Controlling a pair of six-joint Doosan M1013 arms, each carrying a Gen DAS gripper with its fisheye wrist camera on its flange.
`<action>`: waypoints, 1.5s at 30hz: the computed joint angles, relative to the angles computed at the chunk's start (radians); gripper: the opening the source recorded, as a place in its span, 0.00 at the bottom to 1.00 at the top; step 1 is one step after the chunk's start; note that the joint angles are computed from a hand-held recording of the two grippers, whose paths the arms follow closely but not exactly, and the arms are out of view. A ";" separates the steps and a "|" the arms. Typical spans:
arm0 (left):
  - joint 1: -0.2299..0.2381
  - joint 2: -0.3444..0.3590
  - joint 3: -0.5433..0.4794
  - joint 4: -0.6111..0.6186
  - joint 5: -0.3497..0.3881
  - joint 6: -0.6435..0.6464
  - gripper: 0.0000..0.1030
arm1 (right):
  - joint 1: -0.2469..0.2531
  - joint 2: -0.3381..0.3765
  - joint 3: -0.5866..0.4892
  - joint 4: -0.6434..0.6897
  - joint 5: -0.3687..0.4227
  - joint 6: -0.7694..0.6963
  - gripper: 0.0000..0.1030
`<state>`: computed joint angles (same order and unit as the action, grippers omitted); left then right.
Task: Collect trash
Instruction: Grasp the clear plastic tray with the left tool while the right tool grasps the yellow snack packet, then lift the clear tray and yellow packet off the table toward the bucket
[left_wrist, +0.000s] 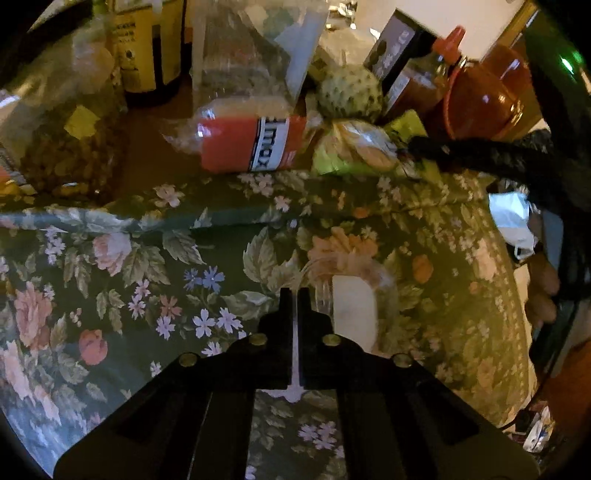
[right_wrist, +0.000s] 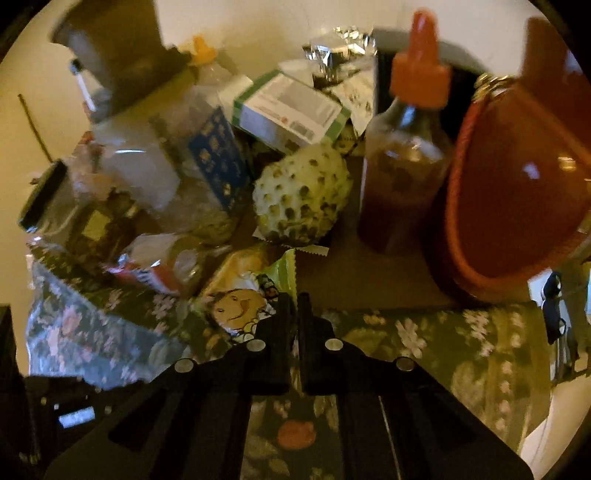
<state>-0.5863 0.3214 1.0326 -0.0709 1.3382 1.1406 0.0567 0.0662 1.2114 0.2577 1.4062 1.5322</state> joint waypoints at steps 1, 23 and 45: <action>-0.006 -0.005 -0.003 0.016 -0.005 -0.013 0.00 | -0.004 -0.008 0.000 0.006 0.002 -0.002 0.03; -0.251 -0.116 -0.090 0.516 -0.008 -0.413 0.00 | -0.217 -0.195 0.031 0.204 -0.013 -0.259 0.03; -0.506 -0.300 -0.001 0.790 0.008 -0.515 0.00 | -0.265 -0.411 0.047 0.241 -0.019 -0.206 0.03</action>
